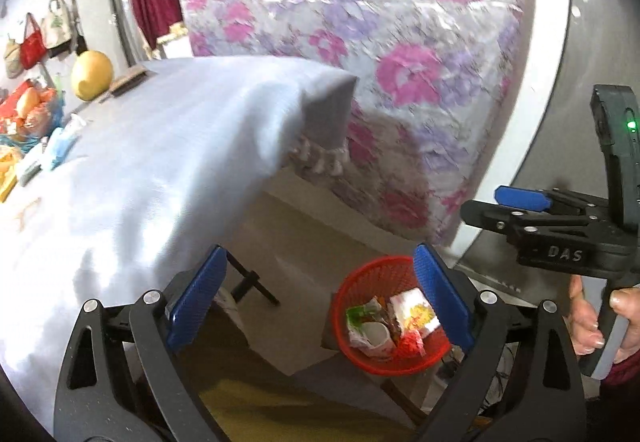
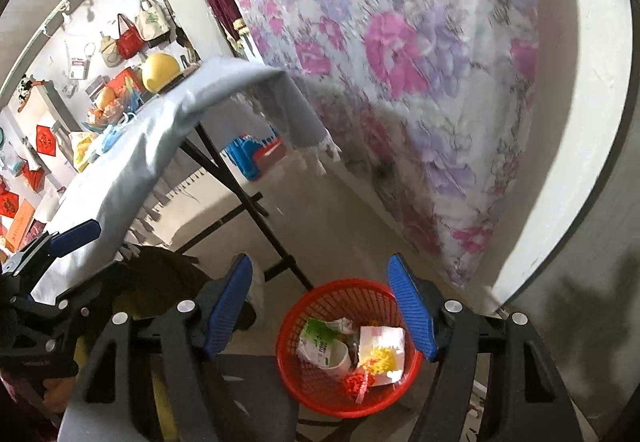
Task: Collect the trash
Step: 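Move both open tools back over the table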
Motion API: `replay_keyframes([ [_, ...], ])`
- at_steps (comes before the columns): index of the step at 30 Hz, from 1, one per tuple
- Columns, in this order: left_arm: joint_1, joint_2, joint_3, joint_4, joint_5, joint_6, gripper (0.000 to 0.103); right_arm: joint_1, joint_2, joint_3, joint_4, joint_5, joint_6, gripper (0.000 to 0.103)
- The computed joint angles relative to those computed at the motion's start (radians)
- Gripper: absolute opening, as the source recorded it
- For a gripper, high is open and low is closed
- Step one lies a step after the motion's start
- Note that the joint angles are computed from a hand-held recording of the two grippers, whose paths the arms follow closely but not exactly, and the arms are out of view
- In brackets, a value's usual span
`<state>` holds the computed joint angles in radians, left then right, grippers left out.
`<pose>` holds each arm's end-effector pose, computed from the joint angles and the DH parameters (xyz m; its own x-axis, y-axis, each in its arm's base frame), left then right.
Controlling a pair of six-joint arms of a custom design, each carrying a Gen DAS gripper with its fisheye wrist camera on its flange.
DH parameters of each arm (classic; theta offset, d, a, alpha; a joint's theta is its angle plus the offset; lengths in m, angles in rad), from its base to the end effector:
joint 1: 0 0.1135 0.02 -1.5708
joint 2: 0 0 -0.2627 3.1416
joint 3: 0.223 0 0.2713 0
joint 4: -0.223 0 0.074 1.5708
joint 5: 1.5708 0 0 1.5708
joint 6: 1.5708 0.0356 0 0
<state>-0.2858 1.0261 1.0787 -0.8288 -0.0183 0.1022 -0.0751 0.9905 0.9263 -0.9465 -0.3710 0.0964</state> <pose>0.2143 -0.0623 0.3352 -0.6412 0.2947 -0.7086 0.3365 0.9378 0.0856 0.2012 -0.0022 0.2853 -0.8526 0.1541 -0.4992 -0.0402 0.9333 0.3569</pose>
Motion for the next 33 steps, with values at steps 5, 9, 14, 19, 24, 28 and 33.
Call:
replay_keyframes([
  [5, 0.113, -0.024, 0.028, 0.009, 0.027, 0.044, 0.093, 0.144, 0.036, 0.094, 0.015, 0.058, 0.074, 0.073],
  [9, 0.246, -0.014, 0.068, 0.017, 0.087, 0.095, 0.094, 0.284, 0.103, 0.197, 0.041, 0.121, 0.141, 0.075],
  [14, 0.447, 0.049, 0.148, 0.004, 0.215, 0.141, 0.094, 0.424, 0.244, 0.353, 0.065, 0.167, 0.201, 0.076],
  [19, 0.627, 0.160, 0.254, -0.014, 0.307, 0.173, 0.094, 0.536, 0.410, 0.536, 0.072, 0.197, 0.231, 0.077],
  [24, 0.766, 0.278, 0.357, -0.038, 0.360, 0.195, 0.095, 0.616, 0.617, 0.776, 0.052, 0.195, 0.235, 0.080],
  [28, 0.855, 0.392, 0.460, -0.053, 0.371, 0.207, 0.095, 0.670, 0.793, 0.985, 0.021, 0.185, 0.231, 0.081],
  [33, 0.919, 0.529, 0.596, -0.072, 0.356, 0.221, 0.095, 0.712, 1.056, 1.322, -0.059, 0.164, 0.229, 0.082],
])
